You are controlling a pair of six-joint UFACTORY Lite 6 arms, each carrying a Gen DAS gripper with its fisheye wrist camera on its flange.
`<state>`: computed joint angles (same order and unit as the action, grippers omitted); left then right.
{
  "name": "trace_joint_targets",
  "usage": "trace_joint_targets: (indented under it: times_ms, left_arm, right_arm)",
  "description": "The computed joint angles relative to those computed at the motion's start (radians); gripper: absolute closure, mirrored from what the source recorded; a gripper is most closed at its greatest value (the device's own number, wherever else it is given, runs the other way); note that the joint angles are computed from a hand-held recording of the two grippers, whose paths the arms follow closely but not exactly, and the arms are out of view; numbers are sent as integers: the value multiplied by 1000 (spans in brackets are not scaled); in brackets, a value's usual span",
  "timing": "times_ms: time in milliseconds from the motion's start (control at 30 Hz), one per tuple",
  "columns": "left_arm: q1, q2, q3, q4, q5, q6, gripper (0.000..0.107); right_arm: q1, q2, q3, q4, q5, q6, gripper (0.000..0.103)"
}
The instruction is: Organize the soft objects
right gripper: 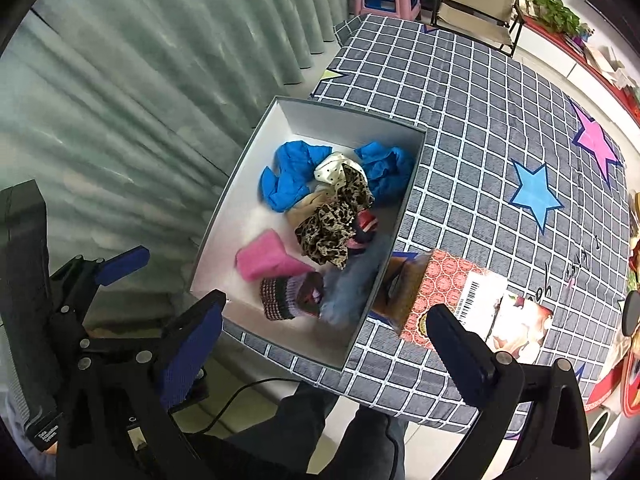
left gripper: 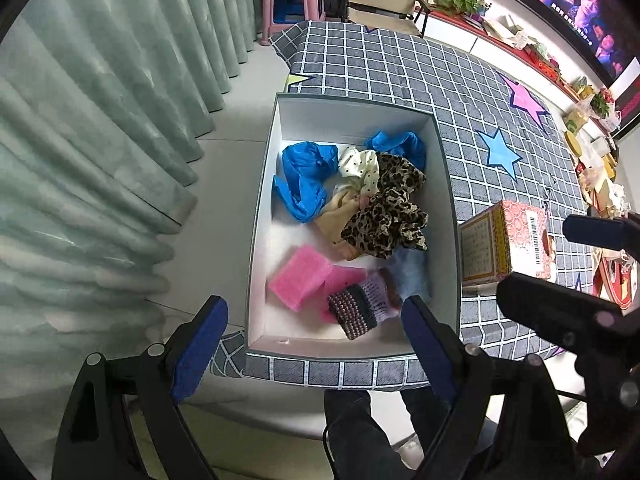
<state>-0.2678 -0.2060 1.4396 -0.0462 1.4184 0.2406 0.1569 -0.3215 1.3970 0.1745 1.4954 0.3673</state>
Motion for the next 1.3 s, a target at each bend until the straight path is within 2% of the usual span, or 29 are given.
trace_joint_targets:
  times_ms: [500,1133,1300]
  left_arm:
    - [74,-26,3,-49,20,46,16]
    - [131,-67,-76,-51,38,63,16]
    - [229,-86,-71,-153,53,105,16]
  right_arm:
    - [57,-41,0,-43,23,71,0]
    - [166,-46,-6,-59,27,169,0]
    - [155,-41,-22,-32,5,145,0]
